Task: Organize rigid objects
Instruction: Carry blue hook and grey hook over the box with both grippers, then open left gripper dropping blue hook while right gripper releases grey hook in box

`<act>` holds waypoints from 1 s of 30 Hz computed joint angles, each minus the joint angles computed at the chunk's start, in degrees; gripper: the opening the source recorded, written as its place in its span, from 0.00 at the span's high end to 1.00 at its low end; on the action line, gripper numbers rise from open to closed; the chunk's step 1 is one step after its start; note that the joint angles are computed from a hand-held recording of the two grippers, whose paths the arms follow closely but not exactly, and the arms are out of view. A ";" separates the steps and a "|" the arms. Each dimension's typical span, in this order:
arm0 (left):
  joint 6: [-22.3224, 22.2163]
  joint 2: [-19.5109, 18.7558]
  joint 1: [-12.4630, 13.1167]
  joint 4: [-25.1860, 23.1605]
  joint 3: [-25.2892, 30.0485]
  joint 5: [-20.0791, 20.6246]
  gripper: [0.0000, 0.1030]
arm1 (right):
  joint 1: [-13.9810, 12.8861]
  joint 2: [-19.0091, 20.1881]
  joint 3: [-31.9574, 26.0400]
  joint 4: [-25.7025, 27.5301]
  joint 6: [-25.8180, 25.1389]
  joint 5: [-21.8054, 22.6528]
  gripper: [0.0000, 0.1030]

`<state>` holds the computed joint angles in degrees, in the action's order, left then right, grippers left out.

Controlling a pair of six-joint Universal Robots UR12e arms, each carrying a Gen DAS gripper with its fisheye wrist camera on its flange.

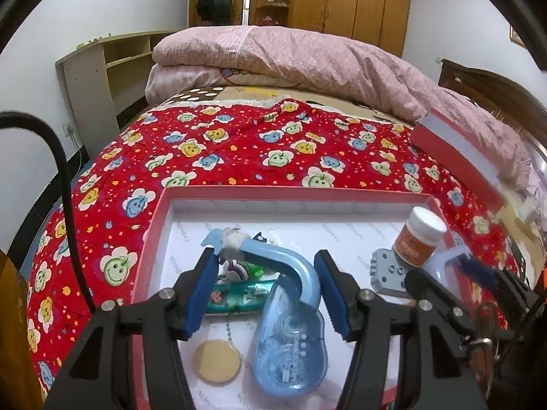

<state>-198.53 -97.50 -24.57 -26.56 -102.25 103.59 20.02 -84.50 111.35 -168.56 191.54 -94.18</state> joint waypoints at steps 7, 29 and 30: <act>0.16 -0.67 0.19 -0.57 0.51 -0.02 0.42 | -0.24 0.74 -0.42 0.42 0.28 0.05 0.27; -0.56 0.54 -0.31 -1.24 -0.01 1.47 0.29 | -0.58 0.09 0.55 -2.25 0.59 2.56 0.16; -0.54 0.74 -0.40 -1.32 -0.08 1.63 0.29 | -0.46 -0.03 0.56 -2.24 0.52 2.22 0.16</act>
